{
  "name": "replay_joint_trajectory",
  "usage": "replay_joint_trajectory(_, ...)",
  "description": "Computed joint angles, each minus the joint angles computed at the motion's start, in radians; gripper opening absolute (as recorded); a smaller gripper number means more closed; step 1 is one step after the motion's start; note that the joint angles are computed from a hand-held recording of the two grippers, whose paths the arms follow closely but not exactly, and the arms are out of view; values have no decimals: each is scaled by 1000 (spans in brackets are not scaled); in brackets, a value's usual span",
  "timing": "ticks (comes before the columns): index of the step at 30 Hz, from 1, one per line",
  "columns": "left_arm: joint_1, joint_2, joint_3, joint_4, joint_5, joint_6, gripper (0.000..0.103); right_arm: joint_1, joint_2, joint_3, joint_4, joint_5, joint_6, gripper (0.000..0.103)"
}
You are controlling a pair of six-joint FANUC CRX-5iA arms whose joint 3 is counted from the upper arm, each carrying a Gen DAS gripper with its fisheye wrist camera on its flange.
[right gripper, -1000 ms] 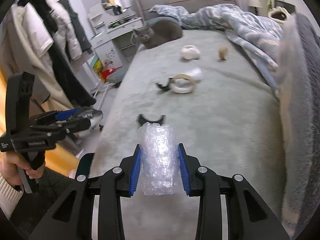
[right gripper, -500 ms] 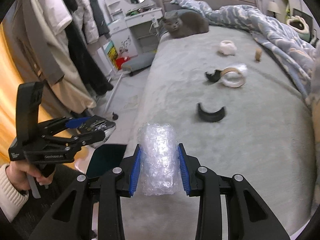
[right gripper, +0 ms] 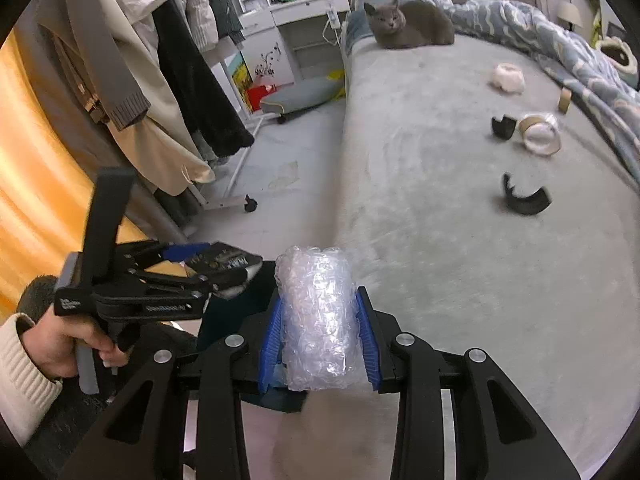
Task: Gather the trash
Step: 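Lift the bubble wrap and snack bag and carry both over the teal bin, then open the left tool to drop the snack bag while the right tool drops the bubble wrap into the bin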
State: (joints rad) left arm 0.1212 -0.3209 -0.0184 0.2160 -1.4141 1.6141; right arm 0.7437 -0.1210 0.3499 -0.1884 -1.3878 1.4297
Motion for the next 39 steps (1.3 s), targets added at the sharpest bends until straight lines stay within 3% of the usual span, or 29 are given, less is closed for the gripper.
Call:
replay_joint_trajectory(11, 134, -30, -146, 80, -105, -50, 77, 117, 66, 20, 67, -51, -73, 36)
replay_joint_trajectory(20, 238, -100, -205, 145, -131, -136, 89, 176, 120, 45, 110, -75, -76, 36)
replay_joint_trajectory(30, 355, -166, -227, 174, -174, -212, 89, 203, 192, 57, 105, -140, -48, 36)
replay_joint_trajectory(39, 467, -211, -236, 183, -186, -285, 79, 234, 234, 19, 111, -172, -39, 36)
